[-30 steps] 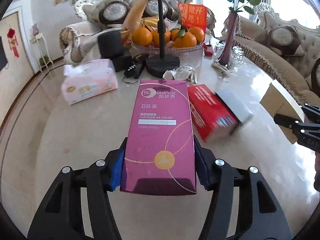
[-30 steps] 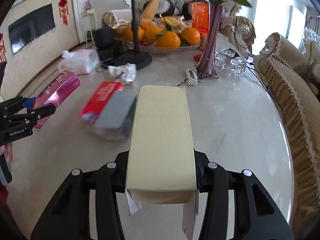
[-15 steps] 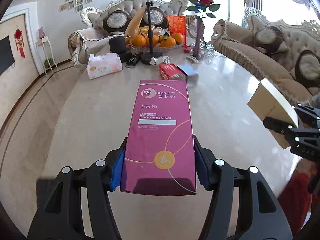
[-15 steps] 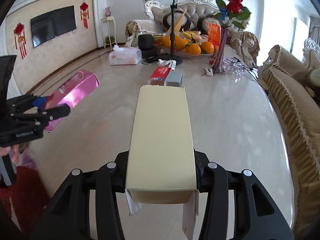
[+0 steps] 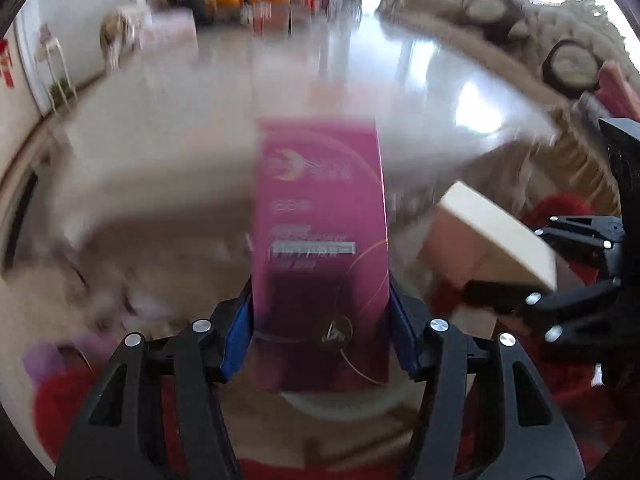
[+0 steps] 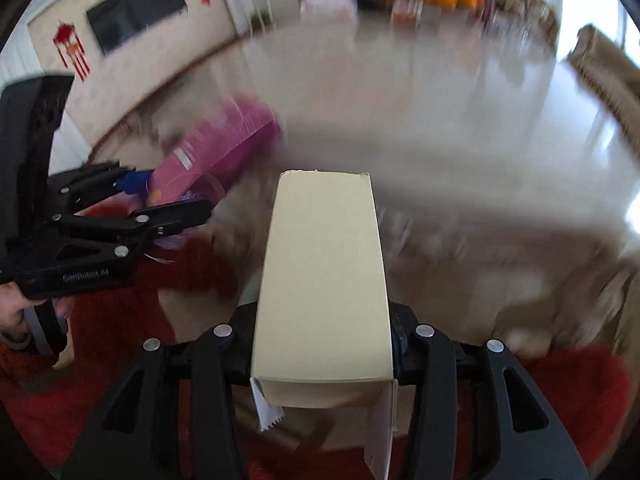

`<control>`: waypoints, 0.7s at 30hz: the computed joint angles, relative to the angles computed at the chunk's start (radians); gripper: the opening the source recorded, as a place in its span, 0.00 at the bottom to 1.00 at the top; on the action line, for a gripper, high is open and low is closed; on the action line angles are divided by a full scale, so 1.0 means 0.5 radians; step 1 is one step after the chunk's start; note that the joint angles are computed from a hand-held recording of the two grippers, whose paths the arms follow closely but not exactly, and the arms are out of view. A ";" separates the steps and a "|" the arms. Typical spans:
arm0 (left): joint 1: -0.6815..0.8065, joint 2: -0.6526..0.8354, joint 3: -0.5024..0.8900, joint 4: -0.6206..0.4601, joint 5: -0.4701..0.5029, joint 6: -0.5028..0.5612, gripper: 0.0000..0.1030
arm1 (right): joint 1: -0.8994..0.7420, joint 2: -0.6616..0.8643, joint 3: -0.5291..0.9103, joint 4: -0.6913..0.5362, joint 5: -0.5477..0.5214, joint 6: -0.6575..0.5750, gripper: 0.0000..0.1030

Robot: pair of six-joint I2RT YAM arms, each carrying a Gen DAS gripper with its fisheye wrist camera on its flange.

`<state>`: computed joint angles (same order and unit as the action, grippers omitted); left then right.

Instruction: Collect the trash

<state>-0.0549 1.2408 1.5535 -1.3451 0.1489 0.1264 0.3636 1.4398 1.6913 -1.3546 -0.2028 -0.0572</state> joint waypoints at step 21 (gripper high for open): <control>0.006 -0.010 -0.427 0.147 -0.252 -0.281 0.94 | 0.181 0.116 -0.269 0.177 0.515 0.351 0.78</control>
<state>-0.0518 1.2357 1.3398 -1.2718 0.0230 -0.0141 0.4540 1.4979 1.5568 -1.2659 0.0545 0.1185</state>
